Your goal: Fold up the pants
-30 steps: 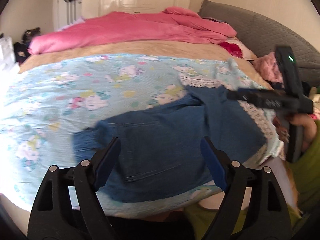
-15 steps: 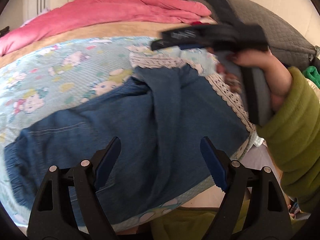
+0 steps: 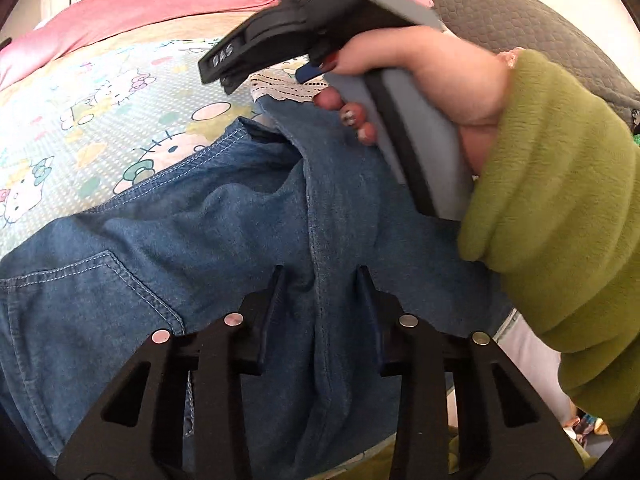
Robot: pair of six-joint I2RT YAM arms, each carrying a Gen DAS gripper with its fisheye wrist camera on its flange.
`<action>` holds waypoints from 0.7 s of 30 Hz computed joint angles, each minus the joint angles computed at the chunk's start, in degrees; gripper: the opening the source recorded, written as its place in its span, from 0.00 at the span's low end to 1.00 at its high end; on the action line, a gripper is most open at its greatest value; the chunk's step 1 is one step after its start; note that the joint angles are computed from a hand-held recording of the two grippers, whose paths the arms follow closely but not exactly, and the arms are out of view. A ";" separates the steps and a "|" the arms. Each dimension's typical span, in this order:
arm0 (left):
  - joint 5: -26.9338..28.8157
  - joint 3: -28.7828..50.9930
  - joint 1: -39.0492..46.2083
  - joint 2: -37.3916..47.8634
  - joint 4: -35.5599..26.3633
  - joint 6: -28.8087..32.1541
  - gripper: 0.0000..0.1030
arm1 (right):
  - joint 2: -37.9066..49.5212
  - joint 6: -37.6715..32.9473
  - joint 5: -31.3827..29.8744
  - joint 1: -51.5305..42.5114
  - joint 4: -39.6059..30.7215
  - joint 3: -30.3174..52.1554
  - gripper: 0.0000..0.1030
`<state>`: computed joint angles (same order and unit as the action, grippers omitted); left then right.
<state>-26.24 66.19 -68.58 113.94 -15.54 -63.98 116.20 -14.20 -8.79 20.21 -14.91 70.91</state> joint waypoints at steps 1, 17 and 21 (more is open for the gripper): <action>0.00 -0.08 0.02 -0.01 0.15 0.20 0.26 | 0.35 0.02 0.43 -0.04 1.07 -0.22 0.65; -1.83 -4.26 -1.21 -2.74 2.41 0.04 0.24 | -12.80 -0.30 -15.93 -20.22 1.22 -8.72 0.11; -3.05 -5.63 -2.08 -4.08 2.36 0.91 0.04 | -15.83 -1.73 -22.44 -30.32 -3.77 -9.75 0.11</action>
<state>-29.30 60.56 -70.67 109.86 -13.18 -63.06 100.37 -15.93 -31.23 -10.11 -18.68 61.16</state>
